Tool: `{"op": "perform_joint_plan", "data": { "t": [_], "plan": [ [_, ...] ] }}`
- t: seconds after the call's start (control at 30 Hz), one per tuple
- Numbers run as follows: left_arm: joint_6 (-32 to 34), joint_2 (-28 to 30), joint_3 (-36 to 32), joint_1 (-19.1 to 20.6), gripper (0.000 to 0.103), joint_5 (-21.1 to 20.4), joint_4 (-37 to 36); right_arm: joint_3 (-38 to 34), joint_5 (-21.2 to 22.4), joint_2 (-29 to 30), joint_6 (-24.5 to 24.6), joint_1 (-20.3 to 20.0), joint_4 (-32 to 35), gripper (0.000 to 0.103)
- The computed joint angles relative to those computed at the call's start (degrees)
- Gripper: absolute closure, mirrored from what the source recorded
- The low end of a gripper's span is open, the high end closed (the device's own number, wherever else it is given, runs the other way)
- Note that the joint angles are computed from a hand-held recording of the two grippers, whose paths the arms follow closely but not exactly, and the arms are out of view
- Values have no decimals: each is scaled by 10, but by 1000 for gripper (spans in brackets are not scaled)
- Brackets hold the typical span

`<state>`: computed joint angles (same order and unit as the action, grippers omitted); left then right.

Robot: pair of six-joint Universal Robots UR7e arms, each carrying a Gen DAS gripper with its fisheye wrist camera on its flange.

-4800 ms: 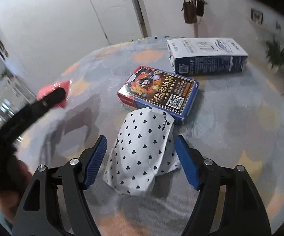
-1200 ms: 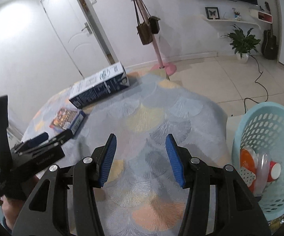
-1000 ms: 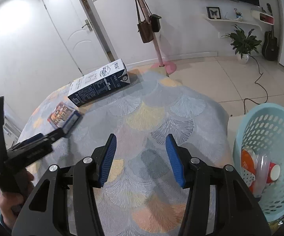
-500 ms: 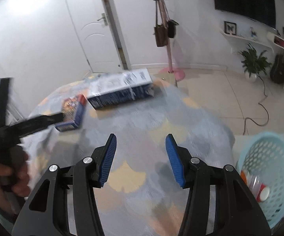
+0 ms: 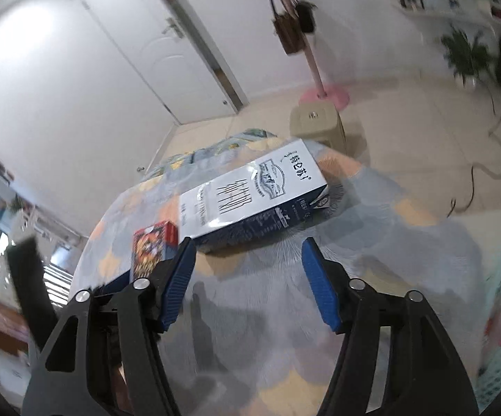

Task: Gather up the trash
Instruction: 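Grasp the red-and-blue card box with the left tool while the right tool grasps the white milk carton, then carry the box and carton over the basket and open both tools to drop them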

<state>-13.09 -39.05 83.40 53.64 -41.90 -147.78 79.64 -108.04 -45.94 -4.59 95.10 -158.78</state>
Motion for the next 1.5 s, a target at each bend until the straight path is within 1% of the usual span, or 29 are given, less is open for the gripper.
{"op": "perform_joint_plan", "data": {
  "t": [0.03,0.13,0.23,0.33,0.4,0.43,0.47,0.53,0.6,0.73,0.8,0.87,0.9,0.97,1.0,1.1,1.23,1.3,1.37,1.4,1.5],
  "plan": [
    [3,1,0,-1,38,7,3,-11,8,5,16,-3,12,39],
    [-5,-27,27,5,44,-26,-12,-42,27,19,51,-12,48,33],
    [2,-55,70,5,45,-31,-41,-77,30,39,69,-14,74,32],
    [17,-74,105,6,45,-41,-79,-107,17,59,78,-9,81,28],
    [43,-76,125,7,45,-47,-126,-131,1,74,88,-5,88,26],
    [60,-75,135,6,45,-46,-152,-147,-9,84,99,-2,95,23],
    [71,-73,139,5,45,-42,-165,-156,-12,89,106,-1,98,21],
    [69,-73,142,4,45,-42,-172,-178,-19,102,108,2,106,20],
    [68,-73,145,3,45,-42,-175,-215,-45,125,107,11,123,18],
    [65,-80,152,5,45,-56,-183,-276,-83,170,103,27,158,15],
    [66,-80,152,7,45,-61,-186,-316,-127,202,96,39,187,15],
    [65,-82,155,7,45,-64,-188,-333,-192,227,62,55,180,15],
    [65,-85,158,7,45,-65,-189,-331,-204,231,43,59,173,16],
    [64,-88,159,8,45,-70,-190,-303,-211,221,28,62,152,20],
    [64,-89,160,9,45,-72,-191,-286,-211,212,23,63,142,26],
    [64,-91,161,9,45,-72,-189,-220,-208,175,-16,64,102,42],
    [67,-88,158,8,44,-65,-186,-83,-179,91,-82,62,31,42],
    [68,-85,154,8,44,-63,-184,-21,-155,50,-109,60,5,42],
    [69,-83,150,8,44,-60,-182,28,-141,18,-142,60,-12,42],
    [68,-82,150,8,43,-59,-181,57,-138,1,-161,62,-27,42],
    [61,-81,146,6,41,-54,-172,115,-145,-26,-192,65,-64,42]
  ]
}}
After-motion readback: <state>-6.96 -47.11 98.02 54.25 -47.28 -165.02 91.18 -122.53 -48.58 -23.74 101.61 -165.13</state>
